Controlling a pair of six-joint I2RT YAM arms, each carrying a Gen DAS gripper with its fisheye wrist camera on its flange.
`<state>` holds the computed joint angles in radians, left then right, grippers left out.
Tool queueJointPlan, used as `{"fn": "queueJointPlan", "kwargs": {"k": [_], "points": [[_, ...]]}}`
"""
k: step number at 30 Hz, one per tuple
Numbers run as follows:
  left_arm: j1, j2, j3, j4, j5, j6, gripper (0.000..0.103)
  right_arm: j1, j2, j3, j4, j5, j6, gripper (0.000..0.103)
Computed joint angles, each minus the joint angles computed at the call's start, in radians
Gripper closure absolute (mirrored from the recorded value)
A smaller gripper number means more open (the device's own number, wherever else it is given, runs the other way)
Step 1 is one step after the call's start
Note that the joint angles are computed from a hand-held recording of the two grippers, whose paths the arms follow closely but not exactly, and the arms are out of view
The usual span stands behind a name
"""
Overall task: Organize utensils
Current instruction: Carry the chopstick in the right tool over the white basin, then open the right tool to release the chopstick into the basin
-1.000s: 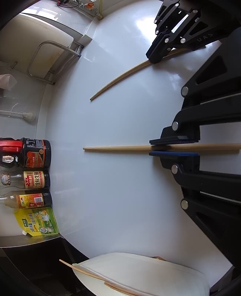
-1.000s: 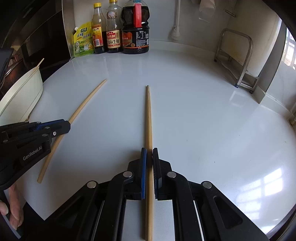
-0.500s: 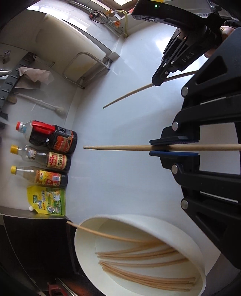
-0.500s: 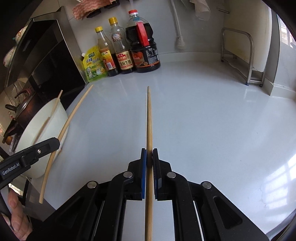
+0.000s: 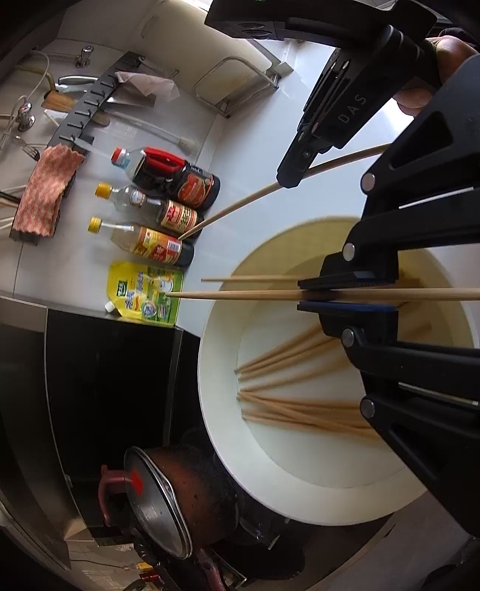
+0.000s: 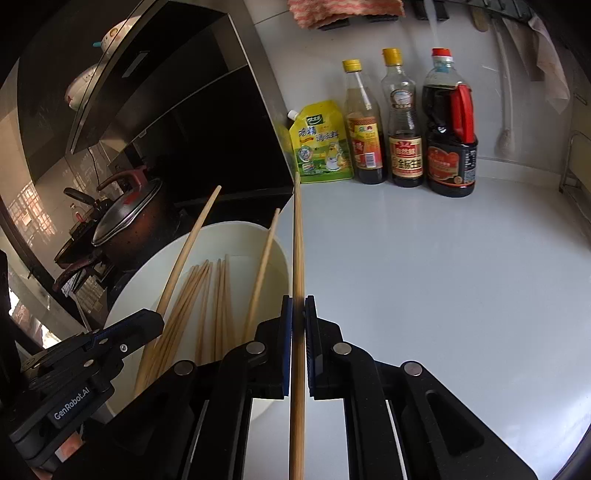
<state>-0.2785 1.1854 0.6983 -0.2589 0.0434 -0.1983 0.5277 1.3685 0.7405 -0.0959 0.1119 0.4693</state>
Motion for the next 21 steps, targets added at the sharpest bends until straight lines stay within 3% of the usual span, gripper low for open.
{"fn": "queueJointPlan", "kwargs": {"k": [6,11,18,19,20,21], "points": [[0.143,0.064,-0.003,0.039,0.071,0.059,0.096,0.055,0.179,0.11,0.007,0.042,0.031,0.097],[0.208,0.128,-0.003,0.072,0.121,0.077,0.096,0.095,0.236,0.157,-0.017,0.117,0.015,0.096],[0.239,0.169,-0.01,0.085,0.133,0.075,0.095,0.109,0.321,0.233,-0.047,0.071,-0.007,0.095],[0.246,0.168,-0.012,0.083,0.133,0.074,0.093,0.108,0.33,0.243,-0.056,0.052,-0.011,0.083],[0.252,0.164,-0.012,0.078,0.135,0.073,0.082,0.112,0.332,0.242,-0.05,0.054,-0.011,0.075],[0.259,0.156,-0.015,0.076,0.137,0.071,0.066,0.121,0.326,0.234,-0.037,0.073,-0.007,0.075]]}}
